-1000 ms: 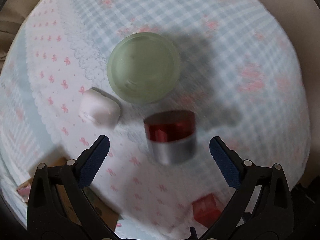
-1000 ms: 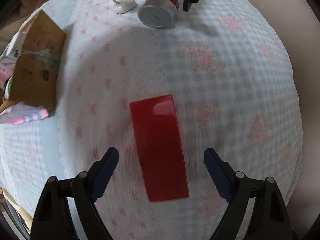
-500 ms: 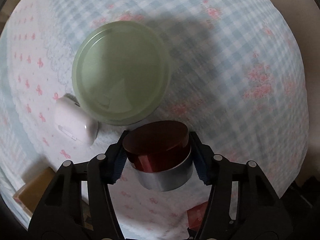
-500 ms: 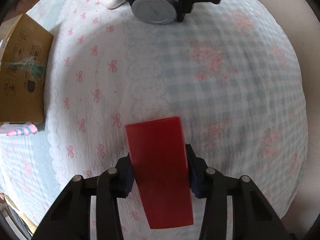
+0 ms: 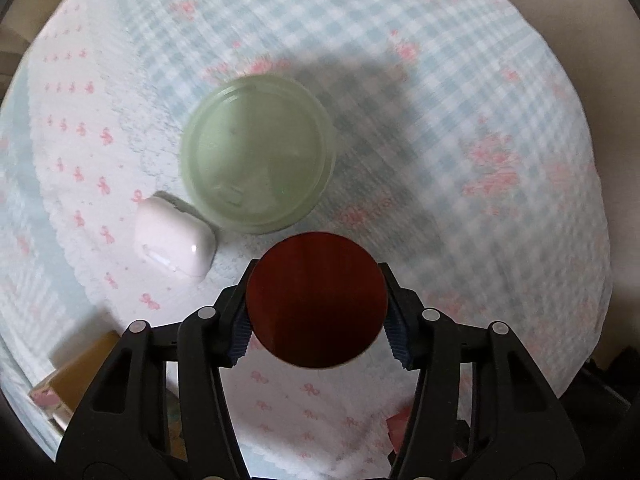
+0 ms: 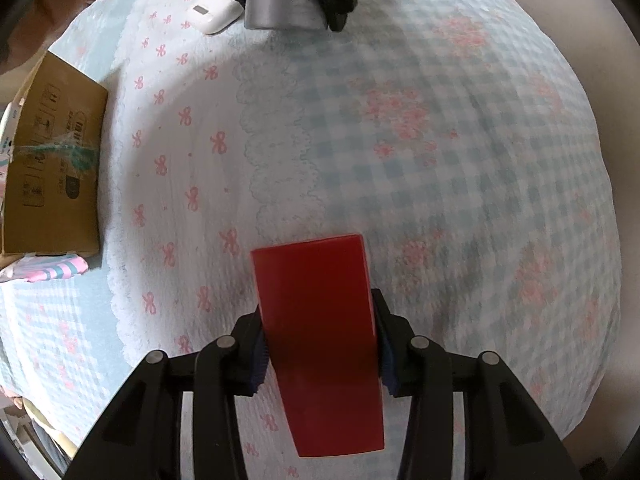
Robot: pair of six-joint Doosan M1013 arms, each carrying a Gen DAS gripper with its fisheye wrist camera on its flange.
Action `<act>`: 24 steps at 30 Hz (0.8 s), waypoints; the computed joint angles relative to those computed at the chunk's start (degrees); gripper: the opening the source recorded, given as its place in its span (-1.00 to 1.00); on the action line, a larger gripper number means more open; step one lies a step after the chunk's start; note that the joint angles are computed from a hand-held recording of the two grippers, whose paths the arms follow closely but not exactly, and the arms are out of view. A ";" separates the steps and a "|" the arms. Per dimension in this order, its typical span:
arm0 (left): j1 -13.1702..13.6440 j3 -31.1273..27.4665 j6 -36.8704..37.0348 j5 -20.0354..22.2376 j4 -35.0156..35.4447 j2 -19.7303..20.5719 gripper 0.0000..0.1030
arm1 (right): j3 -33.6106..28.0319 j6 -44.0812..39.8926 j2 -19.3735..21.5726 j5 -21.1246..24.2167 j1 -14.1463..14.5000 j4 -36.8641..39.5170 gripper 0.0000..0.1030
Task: Organize rigid objects
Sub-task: 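Carry the red-and-silver jar with the left tool into the box while the right tool lowers the red box in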
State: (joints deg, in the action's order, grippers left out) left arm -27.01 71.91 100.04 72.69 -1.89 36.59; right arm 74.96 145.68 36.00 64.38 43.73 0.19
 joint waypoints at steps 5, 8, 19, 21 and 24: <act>0.51 0.80 0.25 -0.76 -1.10 -3.04 -0.01 | 0.68 1.31 -1.98 0.05 0.34 -1.96 -0.22; 0.86 1.40 0.11 -1.08 -2.05 -5.08 -0.01 | 0.99 2.18 -3.38 0.52 0.42 -3.95 -0.22; 4.35 9.05 -4.67 -4.34 -8.01 -15.34 -0.01 | 0.90 2.77 -8.73 1.09 2.56 -7.86 -0.22; 5.46 10.68 -4.86 -5.06 -9.02 -17.39 -0.01 | 0.40 2.92 -9.41 1.60 3.04 -8.88 -0.22; 7.43 13.12 -5.20 -6.08 -10.26 -20.75 -0.01 | -1.05 2.36 -10.29 3.05 3.55 -11.16 -0.23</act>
State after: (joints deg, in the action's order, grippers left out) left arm -19.58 85.03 94.84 66.61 -12.14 15.85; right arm 73.91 148.04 25.71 67.43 47.28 -10.97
